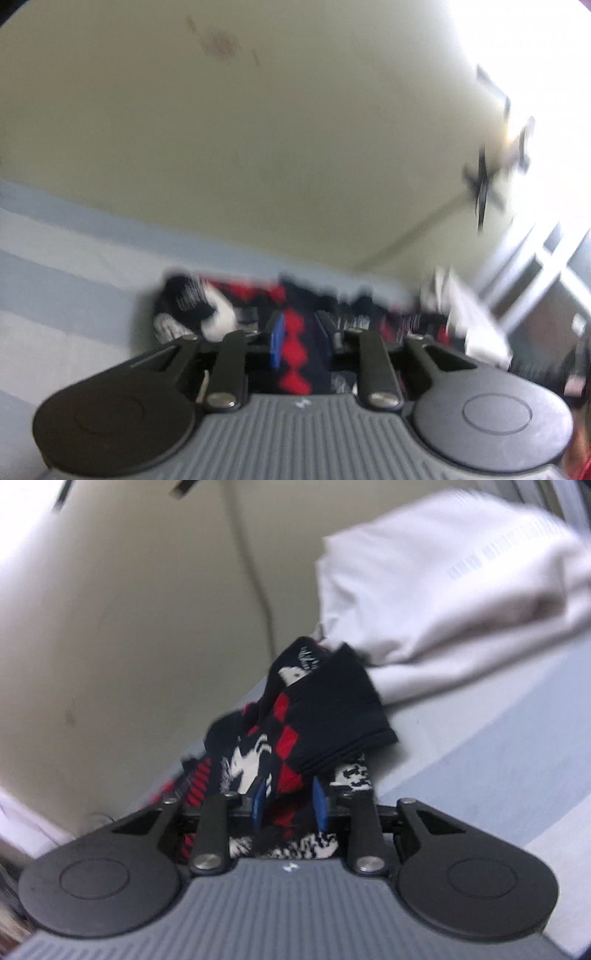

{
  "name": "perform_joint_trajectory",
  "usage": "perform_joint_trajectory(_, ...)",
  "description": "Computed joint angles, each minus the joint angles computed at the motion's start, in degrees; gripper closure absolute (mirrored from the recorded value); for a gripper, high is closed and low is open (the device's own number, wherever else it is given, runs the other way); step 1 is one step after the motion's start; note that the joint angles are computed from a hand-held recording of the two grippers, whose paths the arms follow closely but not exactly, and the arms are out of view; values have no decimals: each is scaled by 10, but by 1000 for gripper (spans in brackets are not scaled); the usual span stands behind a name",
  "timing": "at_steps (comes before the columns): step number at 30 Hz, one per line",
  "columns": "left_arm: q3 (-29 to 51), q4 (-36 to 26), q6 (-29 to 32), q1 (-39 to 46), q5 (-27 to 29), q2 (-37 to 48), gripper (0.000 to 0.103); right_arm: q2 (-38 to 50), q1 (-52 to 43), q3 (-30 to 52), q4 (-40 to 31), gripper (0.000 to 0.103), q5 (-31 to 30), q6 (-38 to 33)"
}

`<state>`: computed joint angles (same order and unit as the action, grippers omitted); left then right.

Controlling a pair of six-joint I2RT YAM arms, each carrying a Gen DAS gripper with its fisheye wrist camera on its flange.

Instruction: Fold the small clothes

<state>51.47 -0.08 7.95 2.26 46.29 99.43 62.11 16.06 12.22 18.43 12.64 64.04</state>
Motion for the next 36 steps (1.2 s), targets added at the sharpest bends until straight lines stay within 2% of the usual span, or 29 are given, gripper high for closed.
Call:
perform_joint_trajectory(3, 50, -72, 31, -24, -51, 62, 98, -19, 17, 3, -23, 70, 12, 44)
perform_joint_trajectory(4, 43, -50, 21, -20, -44, 68, 98, -17, 31, 8, -31, 69, 27, 46)
perform_joint_trajectory(6, 44, -52, 20, -20, -42, 70, 98, 8, 37, 21, -23, 69, 43, 40)
perform_joint_trajectory(9, 3, -10, 34, -39, -81, 38, 98, 51, 16, 21, 37, 69, 52, 43)
perform_joint_trajectory(11, -18, 14, 38, -55, -113, 17, 98, 75, 25, 59, -4, 78, 101, 14)
perform_joint_trajectory(12, -26, 23, 42, -60, -123, 10, 98, 90, 35, 83, -32, 89, 127, 1)
perform_joint_trajectory(13, -32, 26, 45, -59, -122, 5, 97, 84, 48, 97, -66, 91, 153, -7)
perform_joint_trajectory(15, -10, -4, 46, -38, -85, 12, 96, 85, 91, 131, -92, 91, 211, -34)
perform_joint_trajectory(16, 6, -19, 33, -19, -53, 19, 95, 88, 122, 157, -102, 91, 247, -71)
perform_joint_trajectory(18, 29, -21, -14, 21, 16, 32, 81, 116, 185, 219, -98, 91, 309, -182)
perform_joint_trajectory(20, 47, -12, -57, 61, 74, 46, 69, 172, 236, 288, -80, 91, 335, -308)
perform_joint_trajectory(22, 63, -7, -84, 91, 108, 63, 66, 246, 274, 362, -68, 91, 330, -413)
perform_joint_trajectory(25, 96, -34, -90, 112, 133, 93, 63, 361, 297, 459, -77, 88, 284, -493)
perform_joint_trajectory(26, 105, -45, -86, 113, 138, 100, 61, 398, 296, 494, -102, 84, 259, -503)
perform_joint_trajectory(27, 111, -56, -79, 110, 136, 105, 59, 430, 291, 528, -143, 74, 224, -507)
perform_joint_trajectory(28, 111, -63, -70, 106, 131, 104, 59, 448, 287, 544, -169, 70, 198, -503)
perform_joint_trajectory(29, 106, -63, -62, 99, 124, 99, 59, 444, 282, 536, -172, 70, 169, -498)
perform_joint_trajectory(31, 97, -65, -41, 91, 121, 84, 59, 380, 266, 456, -110, 68, 120, -463)
perform_joint_trajectory(32, 89, -63, -33, 88, 122, 78, 60, 337, 256, 411, -79, 63, 108, -433)
perform_joint_trajectory(34, 85, -71, -15, 77, 119, 73, 63, 253, 231, 332, -36, 62, 109, -376)
perform_joint_trajectory(35, 83, -78, -1, 71, 116, 70, 68, 221, 217, 308, -35, 62, 115, -352)
perform_joint_trajectory(36, 77, -81, 13, 65, 112, 63, 80, 202, 205, 297, -48, 62, 123, -337)
